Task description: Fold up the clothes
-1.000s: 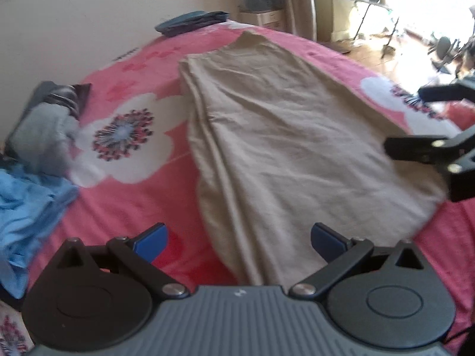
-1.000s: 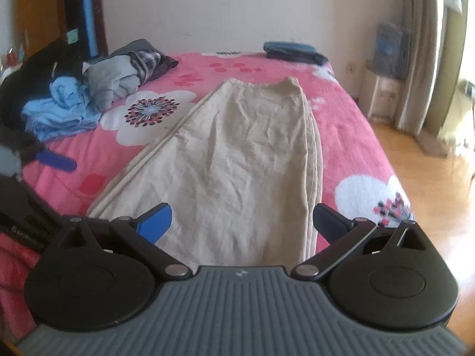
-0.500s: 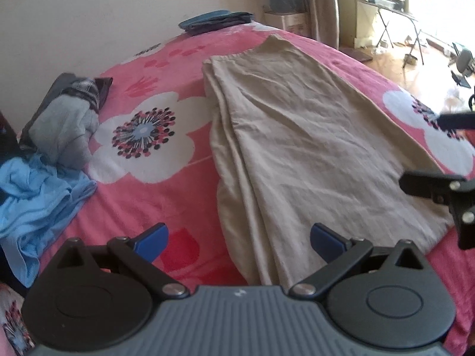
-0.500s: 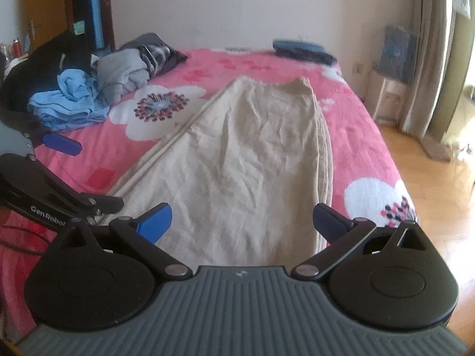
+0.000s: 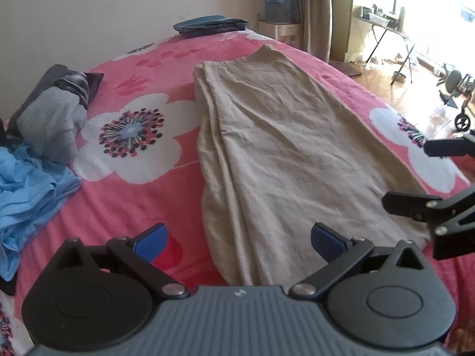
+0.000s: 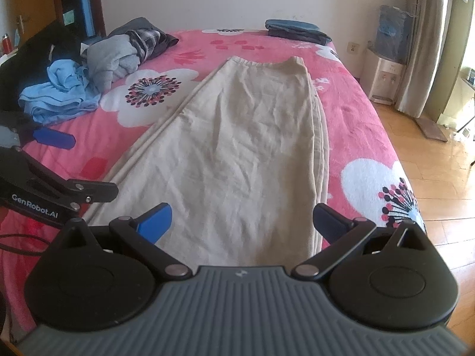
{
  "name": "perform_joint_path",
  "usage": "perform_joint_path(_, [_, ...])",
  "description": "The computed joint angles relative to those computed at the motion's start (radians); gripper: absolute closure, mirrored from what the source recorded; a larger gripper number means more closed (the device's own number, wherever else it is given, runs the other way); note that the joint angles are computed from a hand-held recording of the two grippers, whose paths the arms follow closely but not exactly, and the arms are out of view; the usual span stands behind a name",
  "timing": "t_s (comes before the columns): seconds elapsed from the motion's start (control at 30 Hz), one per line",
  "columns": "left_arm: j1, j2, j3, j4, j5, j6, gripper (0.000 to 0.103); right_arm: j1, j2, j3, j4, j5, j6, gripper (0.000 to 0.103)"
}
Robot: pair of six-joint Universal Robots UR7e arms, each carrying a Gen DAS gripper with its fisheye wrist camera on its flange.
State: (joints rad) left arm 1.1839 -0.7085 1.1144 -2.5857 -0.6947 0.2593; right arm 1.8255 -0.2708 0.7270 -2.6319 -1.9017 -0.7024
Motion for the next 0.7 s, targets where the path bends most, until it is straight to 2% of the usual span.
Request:
perform_joint_path(0.2, [-0.002, -0.001, 0.009, -0.019, -0.010, 0.015, 0.000, -0.002, -0.007, 0.015, -0.017, 0.009, -0.005, 0.001])
perform_joint_path(0.4, [-0.001, -0.005, 0.017, -0.031, -0.034, 0.000, 0.000, 0.003, -0.015, 0.047, -0.056, -0.008, -0.058, 0.001])
perform_joint_path(0.5, [0.002, -0.012, 0.031, -0.063, -0.064, 0.015, 0.000, 0.005, -0.016, 0.053, -0.067, -0.020, -0.080, 0.001])
perform_joint_path(0.57, [0.003, -0.015, 0.034, -0.067, -0.080, 0.020, 0.000, 0.011, -0.005, 0.024, -0.018, -0.055, -0.073, 0.001])
perform_joint_path(0.7, [0.015, -0.029, 0.023, -0.004, -0.153, -0.036, 0.000, 0.012, -0.005, 0.021, -0.004, -0.073, -0.047, 0.001])
